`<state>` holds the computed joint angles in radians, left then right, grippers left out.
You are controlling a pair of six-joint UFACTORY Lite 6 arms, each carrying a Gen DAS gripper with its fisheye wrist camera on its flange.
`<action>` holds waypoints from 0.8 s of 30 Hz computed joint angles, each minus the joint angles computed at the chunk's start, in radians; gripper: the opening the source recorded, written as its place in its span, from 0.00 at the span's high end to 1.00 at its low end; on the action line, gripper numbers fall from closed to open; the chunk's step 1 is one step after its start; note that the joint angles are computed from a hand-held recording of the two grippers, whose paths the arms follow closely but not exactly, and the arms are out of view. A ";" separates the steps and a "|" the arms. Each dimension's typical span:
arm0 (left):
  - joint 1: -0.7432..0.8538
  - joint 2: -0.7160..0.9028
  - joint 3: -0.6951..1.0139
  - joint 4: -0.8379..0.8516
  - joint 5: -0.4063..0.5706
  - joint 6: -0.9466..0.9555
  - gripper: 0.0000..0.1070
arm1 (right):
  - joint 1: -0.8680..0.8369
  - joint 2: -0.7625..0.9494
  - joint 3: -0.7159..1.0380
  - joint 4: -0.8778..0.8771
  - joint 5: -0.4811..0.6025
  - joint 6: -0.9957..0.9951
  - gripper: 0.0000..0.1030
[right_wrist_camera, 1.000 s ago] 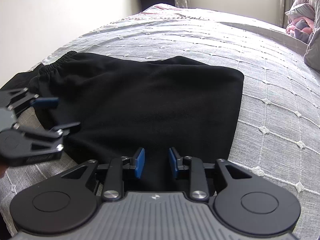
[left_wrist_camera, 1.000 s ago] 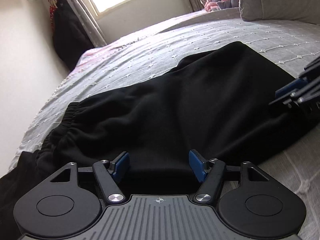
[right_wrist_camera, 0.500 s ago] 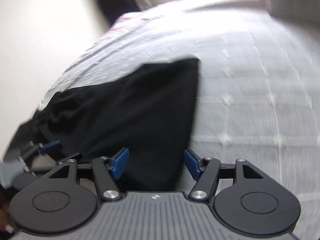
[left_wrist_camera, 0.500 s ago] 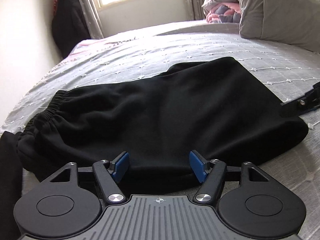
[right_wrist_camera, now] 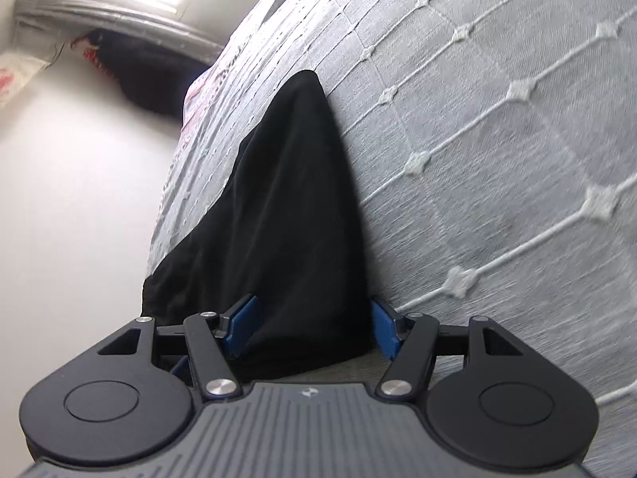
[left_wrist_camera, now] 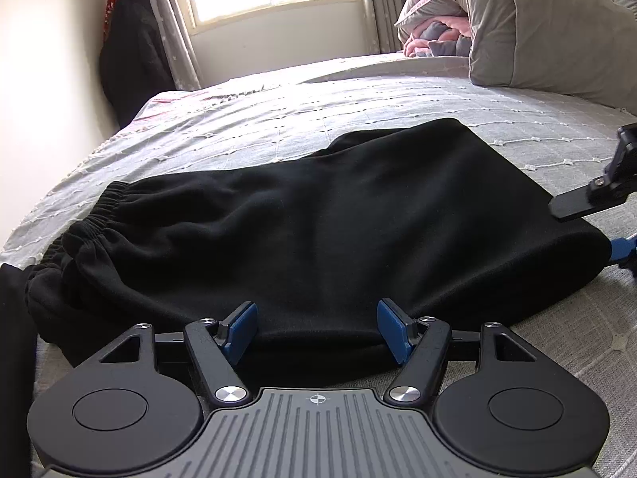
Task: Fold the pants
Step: 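Grasp the cuff end of the pants with the right gripper and lift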
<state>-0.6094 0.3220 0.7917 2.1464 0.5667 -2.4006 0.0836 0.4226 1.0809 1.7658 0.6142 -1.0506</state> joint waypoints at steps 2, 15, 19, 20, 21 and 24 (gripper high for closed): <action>0.005 0.000 0.002 0.003 -0.005 -0.002 0.38 | 0.044 -0.024 -0.034 0.113 -0.059 -0.070 0.16; 0.030 0.000 0.014 0.013 -0.036 0.000 0.38 | 0.098 0.026 -0.061 0.423 -0.024 -0.245 0.27; 0.046 -0.007 0.007 0.049 -0.051 -0.025 0.38 | 0.111 0.027 -0.055 0.450 -0.045 -0.259 0.35; 0.055 -0.011 0.007 0.061 -0.062 -0.030 0.38 | 0.115 0.030 -0.050 0.448 -0.058 -0.259 0.46; 0.068 -0.017 0.008 0.077 -0.082 -0.039 0.38 | 0.119 0.028 -0.054 0.453 -0.068 -0.266 0.53; 0.150 -0.047 0.038 0.156 -0.224 -0.103 0.36 | 0.125 0.010 -0.073 0.469 -0.083 -0.276 0.60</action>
<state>-0.4593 0.2752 0.8299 2.3022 0.3429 -2.5036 0.2085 0.4323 1.0076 2.2351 0.5313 -1.3264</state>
